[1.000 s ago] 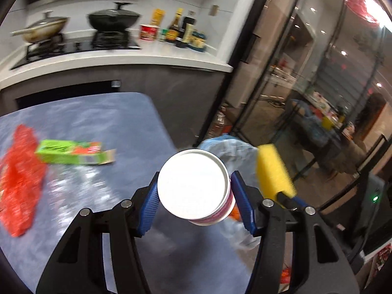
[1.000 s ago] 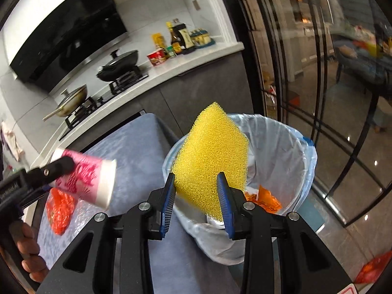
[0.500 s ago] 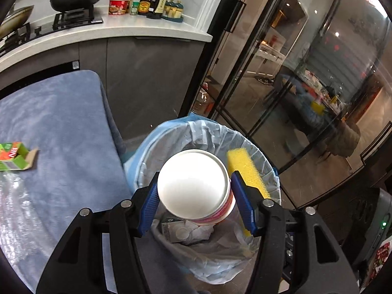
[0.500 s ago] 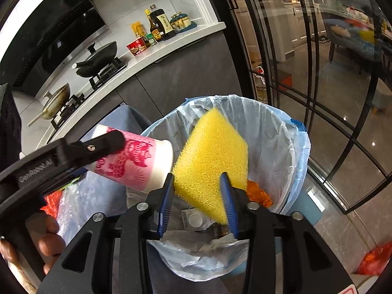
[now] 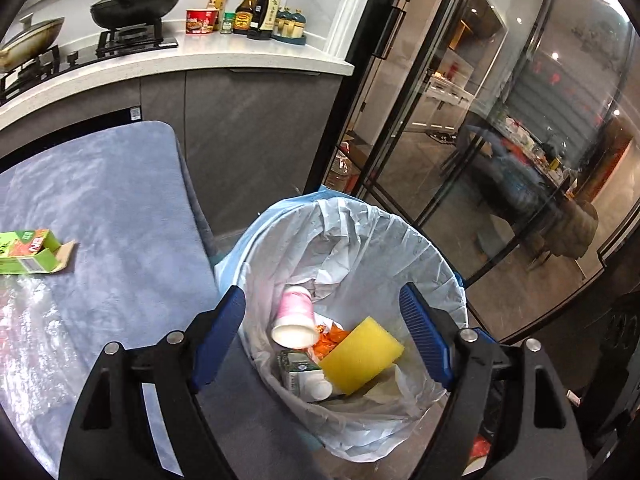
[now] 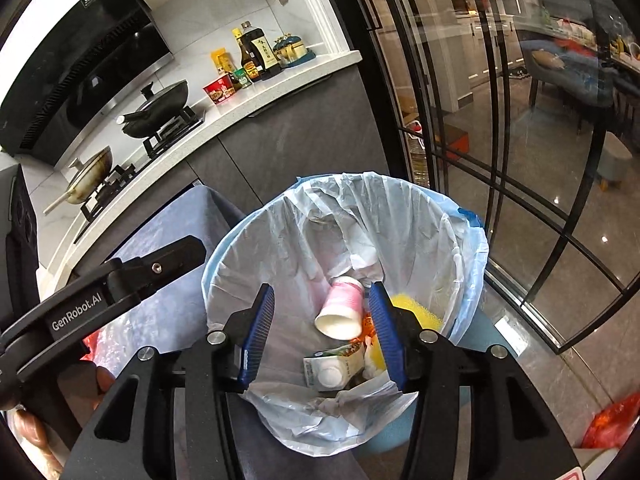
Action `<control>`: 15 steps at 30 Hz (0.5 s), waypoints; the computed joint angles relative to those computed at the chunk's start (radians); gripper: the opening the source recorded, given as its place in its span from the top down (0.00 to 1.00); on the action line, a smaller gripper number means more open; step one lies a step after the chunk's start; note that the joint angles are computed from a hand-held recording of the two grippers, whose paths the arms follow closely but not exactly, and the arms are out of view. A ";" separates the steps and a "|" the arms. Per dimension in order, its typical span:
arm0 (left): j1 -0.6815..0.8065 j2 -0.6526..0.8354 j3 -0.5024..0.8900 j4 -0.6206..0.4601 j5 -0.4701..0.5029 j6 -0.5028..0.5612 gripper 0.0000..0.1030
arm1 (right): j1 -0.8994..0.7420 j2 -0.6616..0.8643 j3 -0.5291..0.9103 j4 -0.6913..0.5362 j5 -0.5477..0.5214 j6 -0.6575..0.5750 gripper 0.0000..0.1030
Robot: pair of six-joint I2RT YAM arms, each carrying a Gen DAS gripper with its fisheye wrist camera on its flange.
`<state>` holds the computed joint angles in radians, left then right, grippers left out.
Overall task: Collect trash
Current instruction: 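Carry cup and sponge over the bin and open both tools to drop them, then move both open tools back over the red bag and plastic wrap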
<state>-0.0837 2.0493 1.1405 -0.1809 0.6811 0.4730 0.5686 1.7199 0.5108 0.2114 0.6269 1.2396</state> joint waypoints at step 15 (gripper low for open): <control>0.178 -0.039 0.023 -0.071 0.034 0.083 0.25 | 0.101 0.042 0.172 -0.134 0.043 -0.011 0.53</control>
<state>0.0941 2.0102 1.1638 -0.2518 0.7149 0.5563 0.6692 1.7615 0.6827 0.0774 0.6695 1.2281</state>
